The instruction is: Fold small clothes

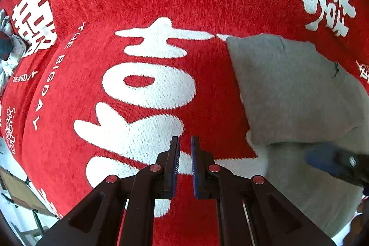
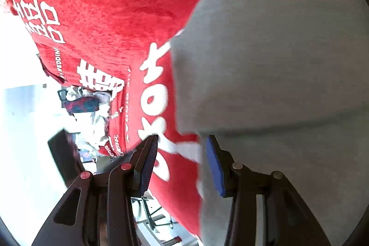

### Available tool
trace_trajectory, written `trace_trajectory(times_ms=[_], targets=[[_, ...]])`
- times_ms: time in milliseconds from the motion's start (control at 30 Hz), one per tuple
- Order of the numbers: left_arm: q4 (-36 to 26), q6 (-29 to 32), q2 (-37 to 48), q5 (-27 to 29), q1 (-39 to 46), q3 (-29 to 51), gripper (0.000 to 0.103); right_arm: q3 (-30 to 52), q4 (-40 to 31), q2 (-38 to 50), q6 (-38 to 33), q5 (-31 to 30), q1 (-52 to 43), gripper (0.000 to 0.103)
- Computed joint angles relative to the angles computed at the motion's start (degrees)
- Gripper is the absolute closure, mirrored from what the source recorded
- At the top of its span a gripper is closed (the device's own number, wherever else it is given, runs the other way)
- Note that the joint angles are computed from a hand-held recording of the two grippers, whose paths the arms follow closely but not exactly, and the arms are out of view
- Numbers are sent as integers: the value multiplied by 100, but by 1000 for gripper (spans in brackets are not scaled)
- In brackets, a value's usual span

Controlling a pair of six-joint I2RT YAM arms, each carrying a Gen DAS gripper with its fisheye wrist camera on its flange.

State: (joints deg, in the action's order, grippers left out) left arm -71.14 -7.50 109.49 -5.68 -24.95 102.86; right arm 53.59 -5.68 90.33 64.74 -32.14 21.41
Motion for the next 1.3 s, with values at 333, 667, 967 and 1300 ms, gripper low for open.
trace_trajectory(times_ms=[333,667,967,1300], targets=[[201,68,-358,96,470,-569,92,609,859,1103,649,-498,170,50],[217,-46,-311,180,292,-476,92,624,-1088,134,-481,-98,475,48],[110,-644,-124,283,-447,-19,1,604,-3612,-1239,-2052,564,-720,25],[-115,-1009,541,-498,-1241,895,1,10,-4753,-2398,-2813,698,-2275,19]])
